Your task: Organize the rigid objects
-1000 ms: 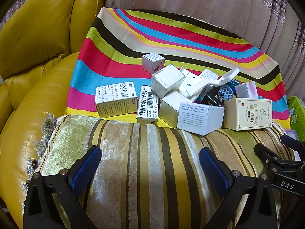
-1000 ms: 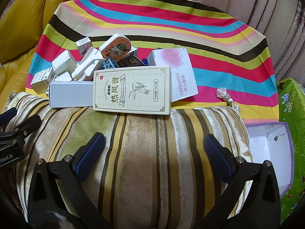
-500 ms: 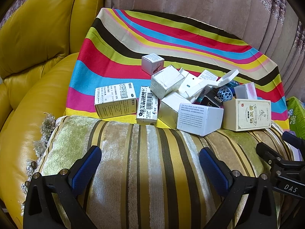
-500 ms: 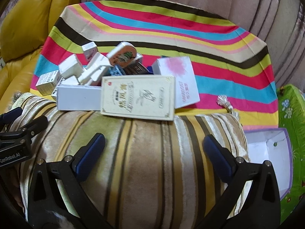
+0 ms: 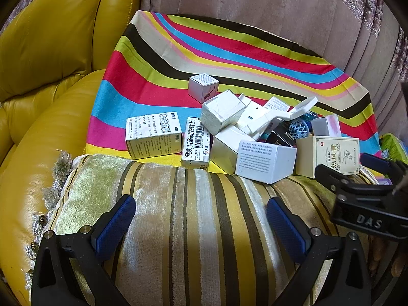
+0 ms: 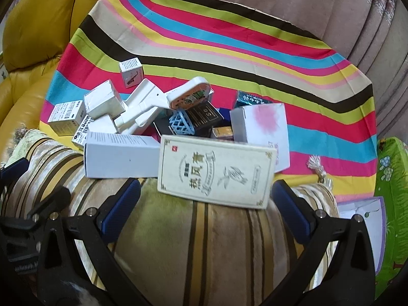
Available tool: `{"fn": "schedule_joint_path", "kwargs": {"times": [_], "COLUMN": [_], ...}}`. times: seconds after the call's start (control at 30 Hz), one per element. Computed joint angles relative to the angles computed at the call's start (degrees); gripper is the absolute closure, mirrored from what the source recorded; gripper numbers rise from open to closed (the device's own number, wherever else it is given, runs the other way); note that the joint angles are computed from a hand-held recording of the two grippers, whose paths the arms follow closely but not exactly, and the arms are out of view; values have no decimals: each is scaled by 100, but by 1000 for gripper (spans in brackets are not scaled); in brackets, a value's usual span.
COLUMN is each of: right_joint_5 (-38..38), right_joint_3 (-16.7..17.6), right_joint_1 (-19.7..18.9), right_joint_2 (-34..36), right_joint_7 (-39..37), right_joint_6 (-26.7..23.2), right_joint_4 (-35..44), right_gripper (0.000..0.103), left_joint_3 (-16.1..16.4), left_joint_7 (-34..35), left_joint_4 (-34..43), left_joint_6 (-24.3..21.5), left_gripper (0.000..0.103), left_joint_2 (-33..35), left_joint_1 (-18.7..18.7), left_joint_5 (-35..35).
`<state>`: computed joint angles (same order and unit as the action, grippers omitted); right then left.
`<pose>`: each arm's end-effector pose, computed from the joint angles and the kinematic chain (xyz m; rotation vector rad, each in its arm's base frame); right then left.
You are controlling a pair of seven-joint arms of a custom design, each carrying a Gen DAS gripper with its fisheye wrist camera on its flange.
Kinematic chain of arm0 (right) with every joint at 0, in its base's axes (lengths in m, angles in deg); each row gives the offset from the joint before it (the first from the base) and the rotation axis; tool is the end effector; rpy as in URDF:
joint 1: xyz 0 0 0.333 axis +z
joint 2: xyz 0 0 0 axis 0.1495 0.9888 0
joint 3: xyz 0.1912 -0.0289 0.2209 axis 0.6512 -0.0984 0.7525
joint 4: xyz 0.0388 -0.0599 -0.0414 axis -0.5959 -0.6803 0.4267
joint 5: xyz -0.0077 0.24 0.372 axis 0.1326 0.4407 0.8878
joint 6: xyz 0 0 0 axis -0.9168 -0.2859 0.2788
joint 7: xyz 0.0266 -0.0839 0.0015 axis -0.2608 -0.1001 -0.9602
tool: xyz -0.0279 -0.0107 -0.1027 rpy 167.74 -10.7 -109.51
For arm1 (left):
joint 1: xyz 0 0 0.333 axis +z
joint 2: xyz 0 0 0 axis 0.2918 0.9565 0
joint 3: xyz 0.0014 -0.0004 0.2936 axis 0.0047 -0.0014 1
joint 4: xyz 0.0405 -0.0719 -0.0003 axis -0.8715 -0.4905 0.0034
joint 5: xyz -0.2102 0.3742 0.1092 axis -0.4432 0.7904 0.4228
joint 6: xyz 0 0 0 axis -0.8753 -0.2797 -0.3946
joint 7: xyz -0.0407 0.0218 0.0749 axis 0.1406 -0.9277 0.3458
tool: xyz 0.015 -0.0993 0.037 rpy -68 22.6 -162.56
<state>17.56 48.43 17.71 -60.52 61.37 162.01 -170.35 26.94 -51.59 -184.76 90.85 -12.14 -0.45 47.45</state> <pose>0.5287 0.1694 0.5534 -2.1343 1.6180 -0.7128 0.4867 -0.3400 0.5356 -1.9563 1.7989 -0.7377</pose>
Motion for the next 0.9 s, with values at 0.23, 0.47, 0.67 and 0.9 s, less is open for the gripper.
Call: {"fn": "schedule_joint_path", "kwargs": {"times": [0.23,0.47,0.67,0.9], "right_joint_5": [-300,-417,-143,367], "right_joint_3": [59,-22,-168,-290], "right_joint_1": [-23,34,81,68], "right_joint_2": [300,484,530,246], "right_joint_7": [317,405,419,244], "right_joint_6": [-189,-203,-228,236], "right_joint_4": [288,446,463,128], "right_gripper": [0,0,2,3], "left_joint_3": [1,29,134,368], "left_joint_7": [-11,-51,125,1051], "left_joint_4": [0,-92,-376,-430], "left_joint_6": [6,208,949,1580], "left_gripper": [0,0,0,1], "left_joint_2": [1,-54,-199,-122], "left_joint_1": [-2,3,-19,-247], "left_joint_5": [3,-44,-382,-1331]}}
